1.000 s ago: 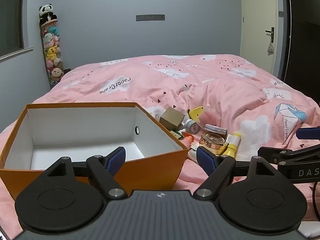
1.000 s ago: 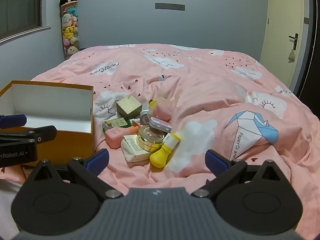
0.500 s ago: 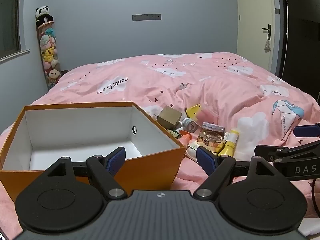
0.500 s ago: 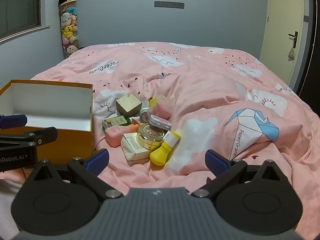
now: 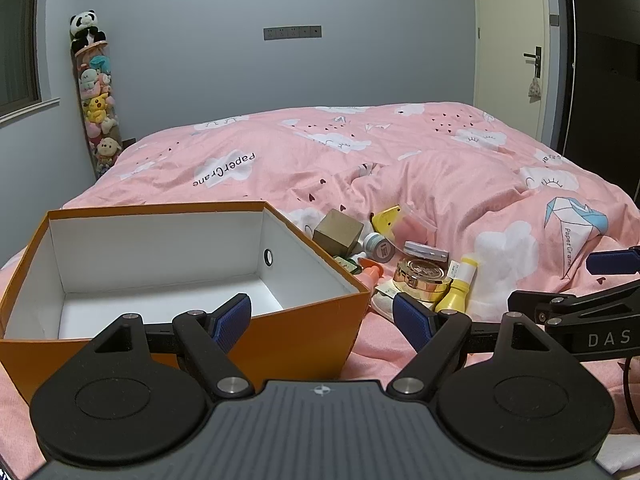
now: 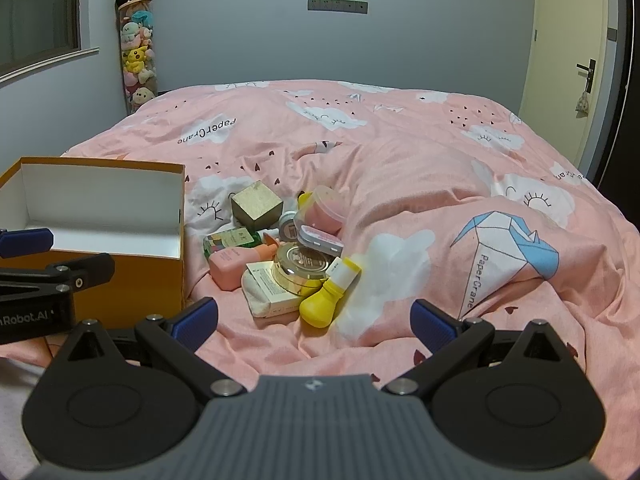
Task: Organize rigid objects
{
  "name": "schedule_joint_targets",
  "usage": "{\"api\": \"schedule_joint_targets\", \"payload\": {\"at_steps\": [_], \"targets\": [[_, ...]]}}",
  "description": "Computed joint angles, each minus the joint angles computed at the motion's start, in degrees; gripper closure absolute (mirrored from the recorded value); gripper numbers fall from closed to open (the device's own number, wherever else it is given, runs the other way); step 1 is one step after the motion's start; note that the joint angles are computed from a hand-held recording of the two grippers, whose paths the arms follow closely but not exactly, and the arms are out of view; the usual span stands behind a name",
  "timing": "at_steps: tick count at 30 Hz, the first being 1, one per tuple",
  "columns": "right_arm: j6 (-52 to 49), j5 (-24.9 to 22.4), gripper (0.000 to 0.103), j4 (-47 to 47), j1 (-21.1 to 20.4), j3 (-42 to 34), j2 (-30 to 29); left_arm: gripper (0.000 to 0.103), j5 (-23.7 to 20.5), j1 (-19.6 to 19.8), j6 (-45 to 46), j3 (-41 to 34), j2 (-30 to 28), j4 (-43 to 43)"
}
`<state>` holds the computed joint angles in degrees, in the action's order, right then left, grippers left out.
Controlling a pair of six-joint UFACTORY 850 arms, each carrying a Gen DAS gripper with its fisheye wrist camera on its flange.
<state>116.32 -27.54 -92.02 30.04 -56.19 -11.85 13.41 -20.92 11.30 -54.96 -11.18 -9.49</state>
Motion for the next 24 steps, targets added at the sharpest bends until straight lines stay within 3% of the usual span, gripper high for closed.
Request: {"api": "schedule_joint_targets", "payload": {"at_steps": [24], "targets": [[-1.2,0.8,0.003,1.9,-0.3,-0.1,-0.1,0.009,0.5,-0.7,2.1,0.3,-0.7,-2.1]]}}
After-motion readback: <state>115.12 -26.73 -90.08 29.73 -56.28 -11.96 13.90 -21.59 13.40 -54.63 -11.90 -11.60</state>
